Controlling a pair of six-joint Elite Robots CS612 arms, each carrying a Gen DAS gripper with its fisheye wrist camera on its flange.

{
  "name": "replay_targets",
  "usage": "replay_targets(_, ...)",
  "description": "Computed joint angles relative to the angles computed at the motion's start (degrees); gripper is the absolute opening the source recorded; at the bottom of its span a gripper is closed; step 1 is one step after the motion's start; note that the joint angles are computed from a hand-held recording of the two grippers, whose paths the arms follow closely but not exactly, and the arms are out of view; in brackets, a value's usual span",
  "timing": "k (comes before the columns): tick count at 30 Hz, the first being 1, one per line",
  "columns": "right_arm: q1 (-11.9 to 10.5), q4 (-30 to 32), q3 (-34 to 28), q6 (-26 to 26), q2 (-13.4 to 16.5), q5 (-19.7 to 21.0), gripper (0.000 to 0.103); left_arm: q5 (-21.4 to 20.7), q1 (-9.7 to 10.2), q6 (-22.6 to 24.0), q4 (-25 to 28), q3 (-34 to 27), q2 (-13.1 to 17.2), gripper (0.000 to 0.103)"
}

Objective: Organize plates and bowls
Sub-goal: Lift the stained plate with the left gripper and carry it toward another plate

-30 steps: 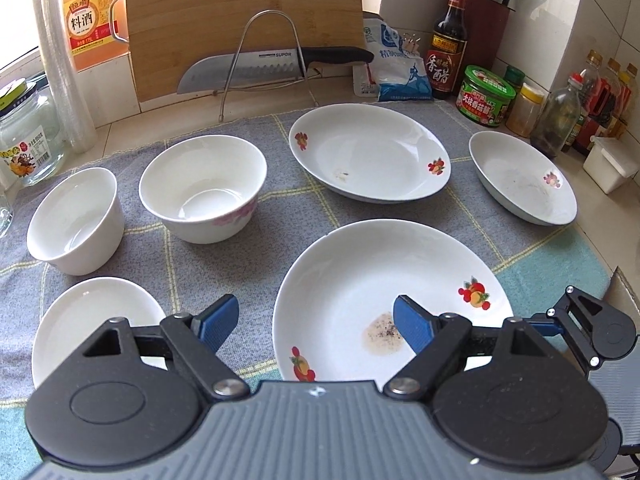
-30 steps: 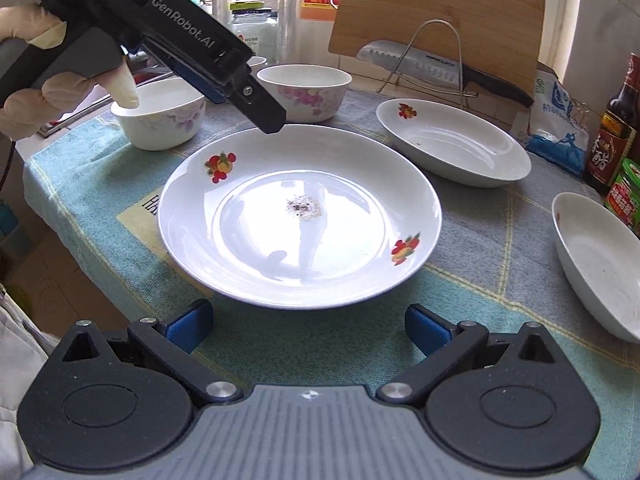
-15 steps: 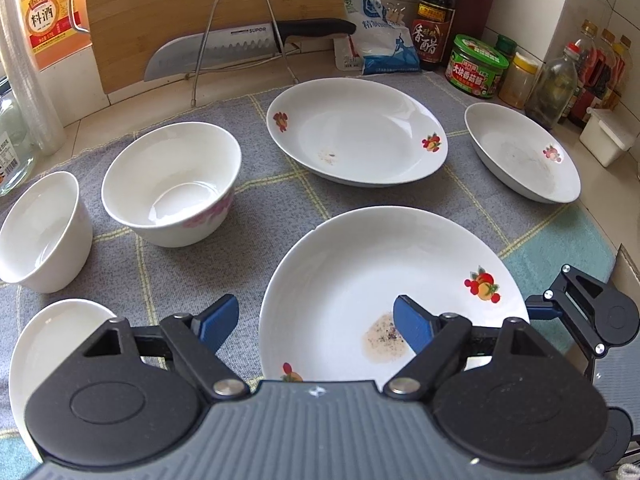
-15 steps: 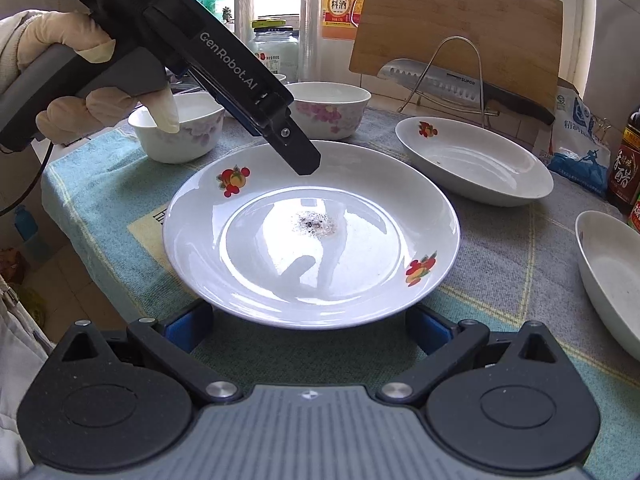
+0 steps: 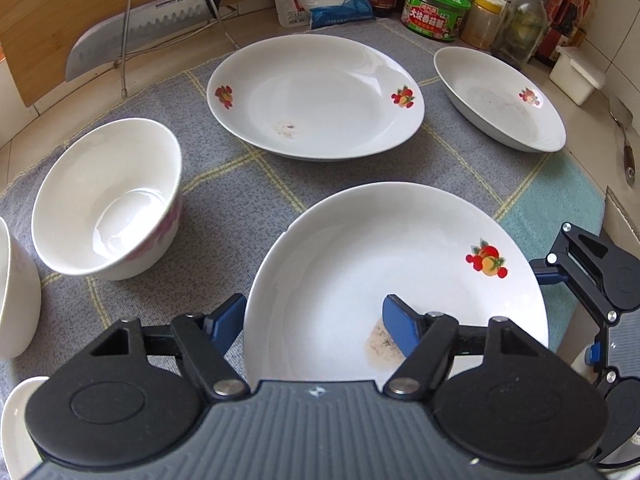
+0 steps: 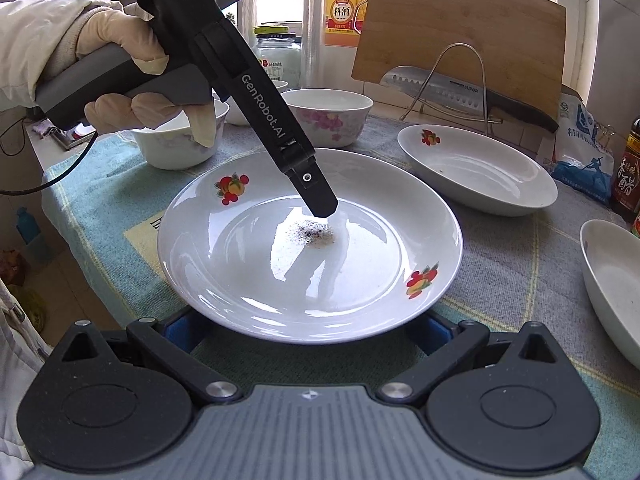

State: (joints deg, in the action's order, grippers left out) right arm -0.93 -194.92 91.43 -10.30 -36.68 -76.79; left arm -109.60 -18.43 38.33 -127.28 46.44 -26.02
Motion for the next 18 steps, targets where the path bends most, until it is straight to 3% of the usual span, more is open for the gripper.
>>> replay_targets(8,0.05,1.81,-0.31,-0.28,-0.30,-0.23,0.103,-1.30,0.02,2.85,9.49,-6.95,2.79,0.068)
replay_targets(12,0.11,2.89,-0.59,-0.55,-0.40,-0.42,0.103,-1.40,-0.05,5.24,12.26,-8.88,3.53,0.068)
replay_targets(18,0.29,4.10,-0.84,-0.44,-0.55,-1.01,0.103,-2.29,0.12,5.15,16.25,-12.21,4.93,0.068)
